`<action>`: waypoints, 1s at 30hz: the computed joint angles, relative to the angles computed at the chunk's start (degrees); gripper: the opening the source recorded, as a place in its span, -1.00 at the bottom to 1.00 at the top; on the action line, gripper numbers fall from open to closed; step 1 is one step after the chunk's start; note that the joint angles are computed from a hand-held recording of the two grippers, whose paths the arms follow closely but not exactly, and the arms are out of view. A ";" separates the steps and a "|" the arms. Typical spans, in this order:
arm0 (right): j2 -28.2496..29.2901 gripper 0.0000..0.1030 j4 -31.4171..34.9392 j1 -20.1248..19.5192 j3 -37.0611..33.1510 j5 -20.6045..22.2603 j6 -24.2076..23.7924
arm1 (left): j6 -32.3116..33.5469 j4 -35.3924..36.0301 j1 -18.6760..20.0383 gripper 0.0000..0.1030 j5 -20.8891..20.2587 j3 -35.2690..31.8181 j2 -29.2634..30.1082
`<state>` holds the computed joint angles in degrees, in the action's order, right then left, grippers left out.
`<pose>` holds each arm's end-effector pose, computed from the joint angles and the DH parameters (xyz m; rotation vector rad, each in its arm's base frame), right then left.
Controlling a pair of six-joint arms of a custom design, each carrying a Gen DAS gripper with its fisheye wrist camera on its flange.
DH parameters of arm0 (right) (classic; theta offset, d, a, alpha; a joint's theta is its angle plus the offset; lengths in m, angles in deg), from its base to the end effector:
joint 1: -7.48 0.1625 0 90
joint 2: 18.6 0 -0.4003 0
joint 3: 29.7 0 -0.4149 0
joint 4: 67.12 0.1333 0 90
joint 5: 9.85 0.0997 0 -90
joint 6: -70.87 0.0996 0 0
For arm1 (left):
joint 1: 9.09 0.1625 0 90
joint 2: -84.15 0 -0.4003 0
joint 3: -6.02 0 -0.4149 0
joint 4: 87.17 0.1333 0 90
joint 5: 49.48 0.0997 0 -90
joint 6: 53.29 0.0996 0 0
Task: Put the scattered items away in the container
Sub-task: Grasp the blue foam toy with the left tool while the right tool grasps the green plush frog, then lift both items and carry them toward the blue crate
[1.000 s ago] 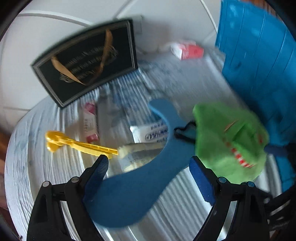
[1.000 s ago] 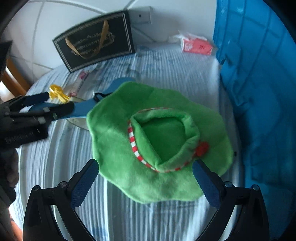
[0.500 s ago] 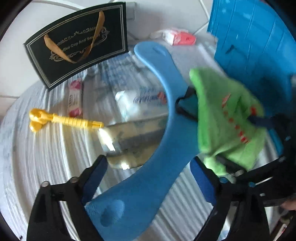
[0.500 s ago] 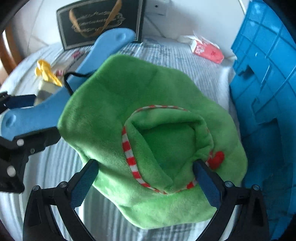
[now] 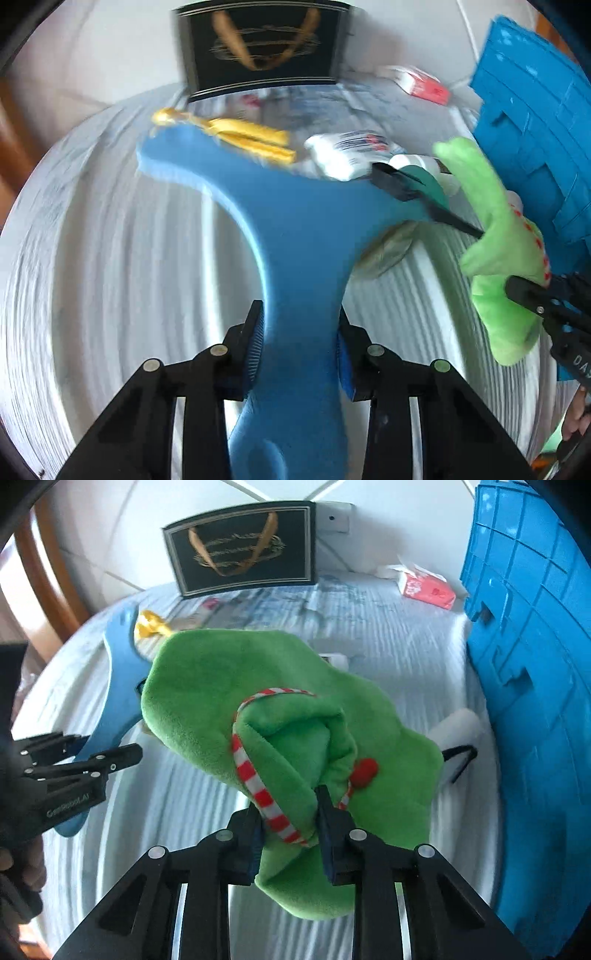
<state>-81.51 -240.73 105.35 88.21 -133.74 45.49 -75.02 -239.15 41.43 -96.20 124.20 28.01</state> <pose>0.1520 -0.5316 0.1542 0.5169 -2.3943 0.5022 -0.1732 -0.5274 0.0558 0.3779 2.4166 -0.4929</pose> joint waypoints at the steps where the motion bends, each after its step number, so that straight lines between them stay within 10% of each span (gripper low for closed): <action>1: -0.97 -0.52 0.40 0.09 0.92 0.57 0.46 | -1.59 0.55 -0.39 -0.37 0.91 1.36 -1.28; 15: -3.06 -0.39 5.08 0.11 7.45 -0.59 3.15 | -15.67 9.64 -1.17 -0.25 -0.72 10.12 -7.87; 21: -2.41 0.34 2.24 0.07 7.86 -2.01 1.71 | -14.93 6.45 -1.05 0.26 2.46 9.23 -5.17; 26: -0.23 0.45 -2.18 0.42 7.70 -3.95 -0.15 | -13.11 4.18 0.08 0.33 3.91 7.75 -2.14; 30: 1.22 0.46 -3.60 0.46 6.73 -4.77 -0.34 | -14.07 3.73 0.77 0.78 4.81 7.12 -1.35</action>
<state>-80.29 -244.33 105.82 94.93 -138.51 45.14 -89.09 -235.41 42.20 -91.39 131.32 26.66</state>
